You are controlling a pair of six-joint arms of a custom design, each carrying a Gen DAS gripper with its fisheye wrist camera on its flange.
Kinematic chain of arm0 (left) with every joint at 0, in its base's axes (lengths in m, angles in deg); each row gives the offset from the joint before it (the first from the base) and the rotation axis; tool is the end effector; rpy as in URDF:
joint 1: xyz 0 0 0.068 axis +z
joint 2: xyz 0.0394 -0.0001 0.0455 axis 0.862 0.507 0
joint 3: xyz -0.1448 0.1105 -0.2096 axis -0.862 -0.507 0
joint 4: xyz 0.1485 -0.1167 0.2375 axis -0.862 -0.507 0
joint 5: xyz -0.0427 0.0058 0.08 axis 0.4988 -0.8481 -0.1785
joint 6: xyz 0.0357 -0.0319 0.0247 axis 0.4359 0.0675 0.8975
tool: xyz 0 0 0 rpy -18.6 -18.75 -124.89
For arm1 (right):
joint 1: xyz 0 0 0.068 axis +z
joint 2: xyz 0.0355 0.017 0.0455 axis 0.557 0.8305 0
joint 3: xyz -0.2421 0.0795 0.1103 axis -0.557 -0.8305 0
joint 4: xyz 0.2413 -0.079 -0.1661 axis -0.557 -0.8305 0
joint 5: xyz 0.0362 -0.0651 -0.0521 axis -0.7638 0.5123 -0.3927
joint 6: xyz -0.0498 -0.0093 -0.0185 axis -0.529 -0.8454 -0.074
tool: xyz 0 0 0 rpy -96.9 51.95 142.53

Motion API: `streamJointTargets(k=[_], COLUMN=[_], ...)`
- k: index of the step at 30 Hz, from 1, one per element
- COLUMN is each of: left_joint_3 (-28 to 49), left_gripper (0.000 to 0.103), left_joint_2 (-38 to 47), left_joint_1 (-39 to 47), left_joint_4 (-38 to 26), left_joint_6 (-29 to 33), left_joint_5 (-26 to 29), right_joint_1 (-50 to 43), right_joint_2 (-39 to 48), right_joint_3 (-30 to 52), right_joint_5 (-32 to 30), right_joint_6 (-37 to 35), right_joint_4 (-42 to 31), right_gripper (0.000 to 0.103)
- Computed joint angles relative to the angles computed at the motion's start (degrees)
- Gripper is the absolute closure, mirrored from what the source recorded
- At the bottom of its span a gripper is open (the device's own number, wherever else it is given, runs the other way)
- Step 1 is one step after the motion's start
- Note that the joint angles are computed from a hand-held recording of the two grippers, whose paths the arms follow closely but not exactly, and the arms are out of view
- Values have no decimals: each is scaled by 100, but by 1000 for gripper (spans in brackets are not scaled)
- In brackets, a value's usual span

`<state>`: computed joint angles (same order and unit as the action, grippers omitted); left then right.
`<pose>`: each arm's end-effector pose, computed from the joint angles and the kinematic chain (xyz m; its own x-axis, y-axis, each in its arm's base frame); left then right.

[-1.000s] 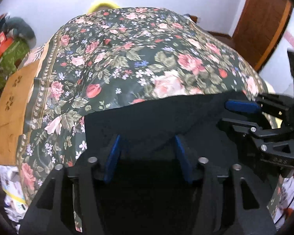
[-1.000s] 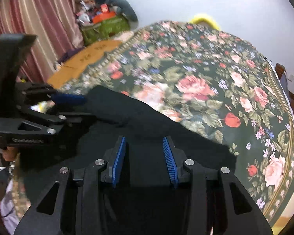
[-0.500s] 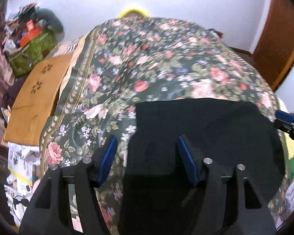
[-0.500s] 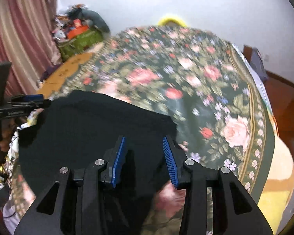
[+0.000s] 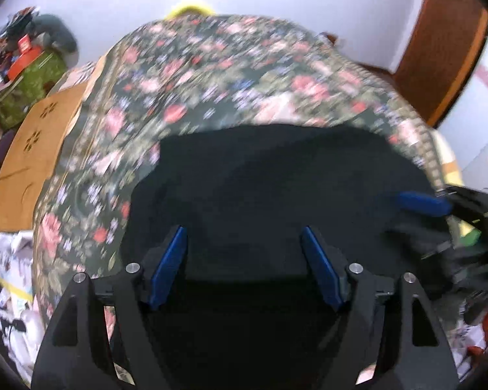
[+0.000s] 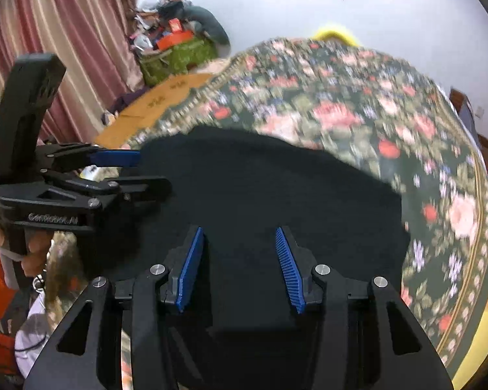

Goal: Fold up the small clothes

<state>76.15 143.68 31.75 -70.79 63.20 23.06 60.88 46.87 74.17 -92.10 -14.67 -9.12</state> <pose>0.3327 -0.1744 0.2171 -0.8081 0.2791 -0.5188 0.3550 0.9335 -0.0508 0.2639 0.1392 0.2504 -0.7768 -0.1211 -0.6180 -0.3389 0.9075 0.2482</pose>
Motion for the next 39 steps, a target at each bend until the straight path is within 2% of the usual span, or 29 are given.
streamJointTargets(k=[3,9,13,16,22,27,33,34,37,39], left_joint_3=[-439,-920,-1143,-1197,-904,-606,-422,-395,-351,-398], left_gripper=[28,28,28,28,28,28,28,28,27,18], left_joint_2=[-327,-990,-1661,-2245,-3190,-3822,-4392,-4435,-4579,-4667], left_joint_1=[352,685,933,872,275,-663,-2074,-2229,-2760,-3067], left_joint_4=[186,-109,-298,-390,-581,-617,-453,-454,-464,-413], left_joint_6=[-12,86,-74,-169,-397,-511,-599,-585,-589,-581], left_joint_5=[256,-543,-524,-577,-626,-1156,-2491,-2628,-3147,-3478], right_joint_1=[-374,-994,-1147,-897,363,1819,3401,3499,4098,4440], right_joint_2=[-530,-1465,-2200,-2596,-2988,-3077,-3086,-3075,-3033,-2992], right_joint_3=[-394,-797,-811,-590,76,559,915,914,950,962], right_joint_5=[-88,208,344,685,1877,3235,4776,4880,5540,5974], right_joint_6=[93,216,352,463,618,694,633,603,579,613], right_joint_4=[-185,-961,-1342,-1502,-1583,-1471,-1260,-1195,-1087,-1038], right_gripper=[60,60,60,60,59,59,59,57,50,41])
